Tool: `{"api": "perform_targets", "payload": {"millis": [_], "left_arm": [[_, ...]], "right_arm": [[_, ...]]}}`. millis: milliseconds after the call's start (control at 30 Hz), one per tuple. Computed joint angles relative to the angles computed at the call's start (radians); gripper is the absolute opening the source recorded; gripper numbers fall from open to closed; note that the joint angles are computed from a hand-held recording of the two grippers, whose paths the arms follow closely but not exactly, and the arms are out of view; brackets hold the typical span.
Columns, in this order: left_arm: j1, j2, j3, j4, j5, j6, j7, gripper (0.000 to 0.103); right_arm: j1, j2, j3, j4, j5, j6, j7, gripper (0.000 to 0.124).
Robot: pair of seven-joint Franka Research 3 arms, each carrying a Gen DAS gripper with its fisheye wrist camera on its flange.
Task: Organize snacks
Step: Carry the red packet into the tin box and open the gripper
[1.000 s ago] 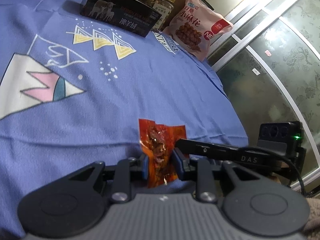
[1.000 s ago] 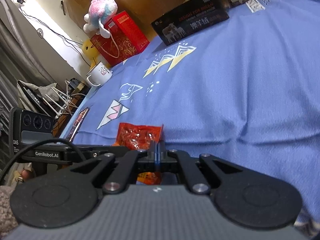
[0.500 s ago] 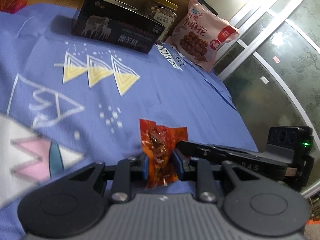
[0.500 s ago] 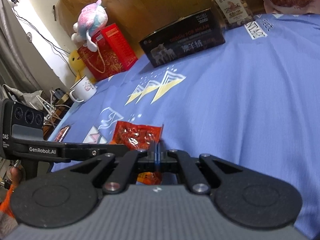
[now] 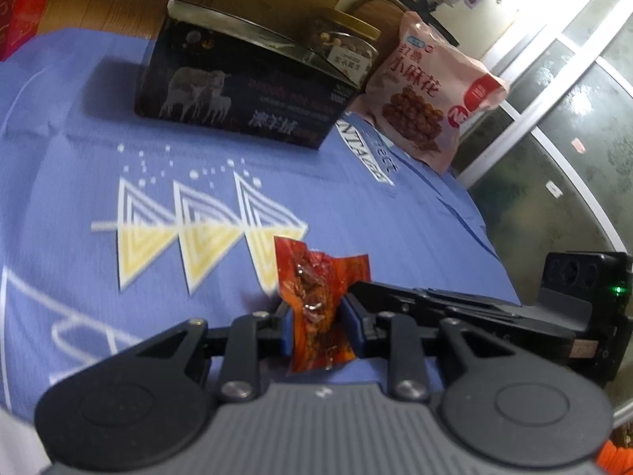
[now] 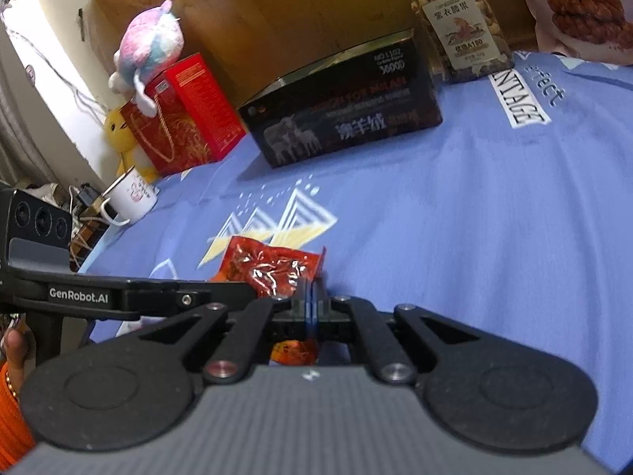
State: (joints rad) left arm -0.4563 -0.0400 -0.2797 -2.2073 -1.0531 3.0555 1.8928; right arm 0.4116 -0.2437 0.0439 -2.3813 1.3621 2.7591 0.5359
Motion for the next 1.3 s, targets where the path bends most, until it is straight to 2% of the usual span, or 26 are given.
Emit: {"api": "perform_targets", "payload": {"millis": [200,267,367,500,567,767,833,900,967,1000,1033,1067,1100,1167,1200,1300], "left_arm": [[0.029,0.019,0.01,0.072,0.123,0.019,-0.036,0.025],[0.054,0.041,0.014,0.116,0.258,0.023,-0.13,0.025],[0.091,0.098,0.03,0.2,0.529,0.031,-0.315,0.025],[0.129,0.235,0.049,0.39,0.682,-0.011,-0.422,0.026],[0.132,0.304,0.066,0.481,0.749,-0.04,-0.48,0.026],[0.106,0.46,0.129,0.667,0.946,-0.137,-0.657,0.03],[0.094,0.478,0.15,0.684,1.011,-0.154,-0.705,0.033],[0.07,0.481,0.179,0.686,1.091,-0.152,-0.755,0.037],[0.008,0.482,0.253,0.701,1.212,-0.182,-0.849,0.045],[-0.02,0.481,0.286,0.712,1.272,-0.212,-0.894,0.061],[-0.074,0.485,0.347,0.734,1.363,-0.266,-0.974,0.068],[-0.105,0.484,0.381,0.74,1.43,-0.295,-1.031,0.071],[-0.113,0.478,0.389,0.736,1.468,-0.305,-1.059,0.073],[-0.11,0.456,0.385,0.711,1.516,-0.31,-1.098,0.073],[-0.116,0.443,0.39,0.697,1.551,-0.315,-1.13,0.073],[-0.153,0.396,0.418,0.65,1.689,-0.342,-1.254,0.074]], "right_arm": [[-0.004,0.049,-0.007,0.103,0.101,0.003,-0.111,0.003],[-0.011,0.085,0.002,0.168,0.127,0.018,-0.15,0.003],[-0.024,0.162,0.015,0.286,0.155,0.042,-0.208,0.003],[-0.059,0.3,0.032,0.469,0.126,0.062,-0.174,0.003],[-0.074,0.38,0.046,0.562,0.059,0.086,-0.11,0.003],[-0.088,0.537,0.065,0.702,-0.226,0.145,0.127,0.004],[-0.103,0.558,0.079,0.714,-0.262,0.14,0.163,0.004],[-0.128,0.567,0.109,0.714,-0.259,0.157,0.145,0.006],[-0.14,0.574,0.127,0.716,-0.29,0.173,0.158,0.008],[-0.151,0.575,0.144,0.714,-0.289,0.183,0.147,0.01],[-0.151,0.577,0.147,0.713,-0.313,0.198,0.162,0.013],[-0.138,0.576,0.138,0.704,-0.358,0.225,0.203,0.015],[-0.143,0.574,0.146,0.7,-0.369,0.242,0.214,0.018],[-0.192,0.555,0.21,0.68,-0.303,0.273,0.149,0.029],[-0.221,0.536,0.25,0.662,-0.231,0.295,0.076,0.03],[-0.265,0.467,0.312,0.607,0.027,0.316,-0.173,0.03]]}}
